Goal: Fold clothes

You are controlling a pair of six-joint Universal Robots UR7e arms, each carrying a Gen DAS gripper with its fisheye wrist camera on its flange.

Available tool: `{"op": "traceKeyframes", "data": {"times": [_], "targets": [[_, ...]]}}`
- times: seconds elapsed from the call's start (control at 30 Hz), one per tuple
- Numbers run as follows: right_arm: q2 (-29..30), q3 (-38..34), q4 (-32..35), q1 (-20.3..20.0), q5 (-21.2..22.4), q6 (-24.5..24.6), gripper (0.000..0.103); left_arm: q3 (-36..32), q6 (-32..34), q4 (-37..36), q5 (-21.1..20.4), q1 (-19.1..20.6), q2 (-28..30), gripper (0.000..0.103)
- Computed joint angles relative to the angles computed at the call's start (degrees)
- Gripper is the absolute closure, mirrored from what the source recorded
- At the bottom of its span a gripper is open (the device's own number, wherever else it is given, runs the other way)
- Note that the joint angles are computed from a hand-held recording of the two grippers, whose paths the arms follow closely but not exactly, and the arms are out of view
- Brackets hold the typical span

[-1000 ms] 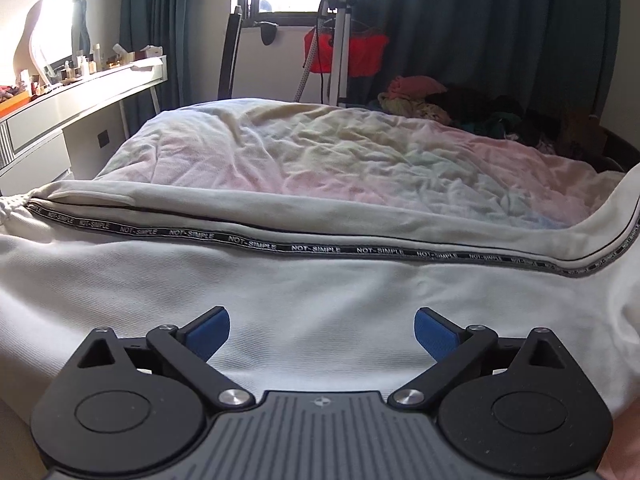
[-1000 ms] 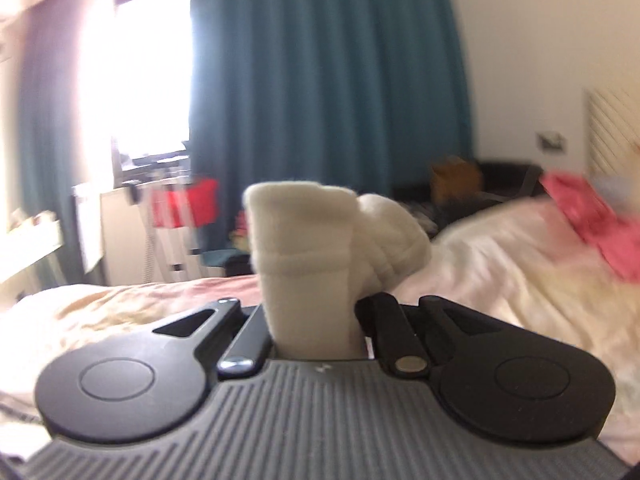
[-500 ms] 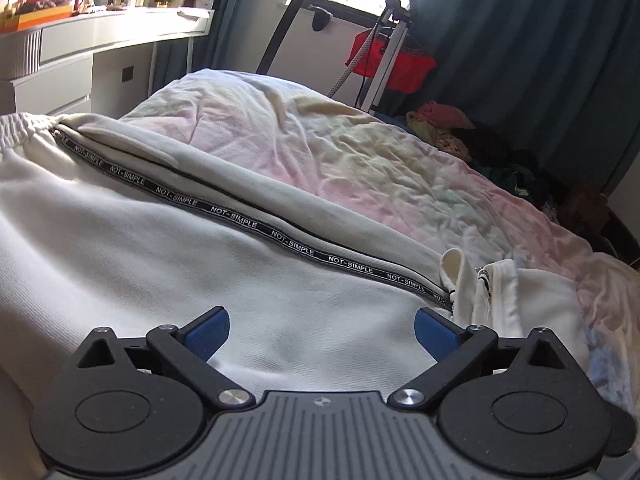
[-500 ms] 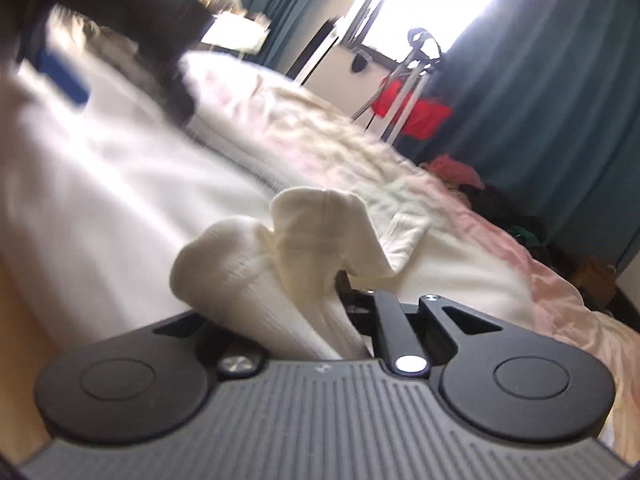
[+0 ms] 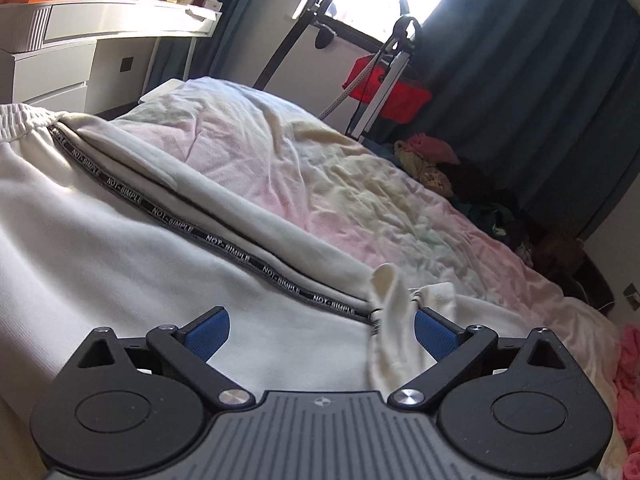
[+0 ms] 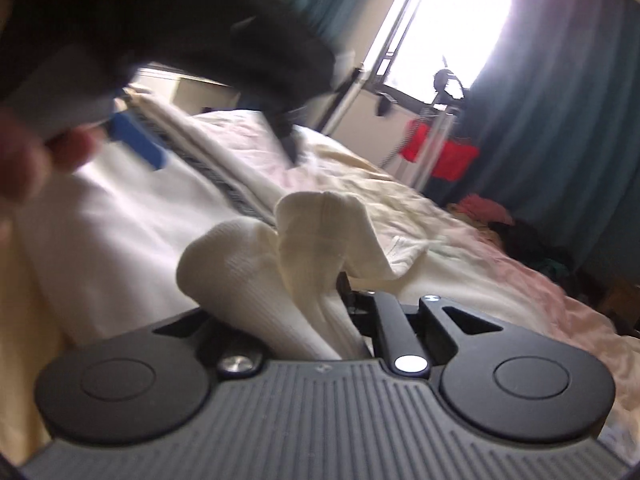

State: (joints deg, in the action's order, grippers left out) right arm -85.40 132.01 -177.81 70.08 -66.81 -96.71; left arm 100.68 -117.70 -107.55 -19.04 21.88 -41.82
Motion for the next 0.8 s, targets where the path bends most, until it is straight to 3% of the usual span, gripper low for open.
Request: {"op": "traceKeyframes", "data": {"times": [0.1,0.2,0.37,0.4,0.47,0.6,0.7,0.8], "targets": [[1.1,0.9,-1.3,0.4,-2.1,0.9,0.090,-0.8,0.2,3.9,-0.1,0.0,-0.1,0.003],[0.0,-0.2,2.4,1.0,-4.3,2.6,0.083,-1.0,1.4,4.2,-0.1,-0.1,0.2,0.003],[-5.4,-4.9,21.3,1.6,-8.7,8.2,0.031,-1.0,3.5,3.1,-0.3,-0.2,0.3,0.003],[-6.3,-6.5,26.2,1.8,-9.8,9.8,0.025,-1.0,3.2,3.6,-0.2,-0.4,0.2,0.003],[-7.6,-10.6,36.5,2.3,-11.9,13.8,0.024,-1.3,2.1,5.7,-0.4,-0.8,0.2,0.003],[-10.4,-15.8,46.6,1.2,-11.1,23.8,0.024,-0.8,1.9,6.0,-0.5,-1.7,-0.1,0.003],[-10.2,-20.0,48.7,0.8,-11.4,33.7,0.024,0.0,5.8,1.0,-0.4,-2.0,0.3,0.003],[-10.2,-21.1,44.4,-0.1,-14.7,39.7,0.024,0.8,13.2,-8.2,-0.7,-1.9,1.5,0.005]]}}
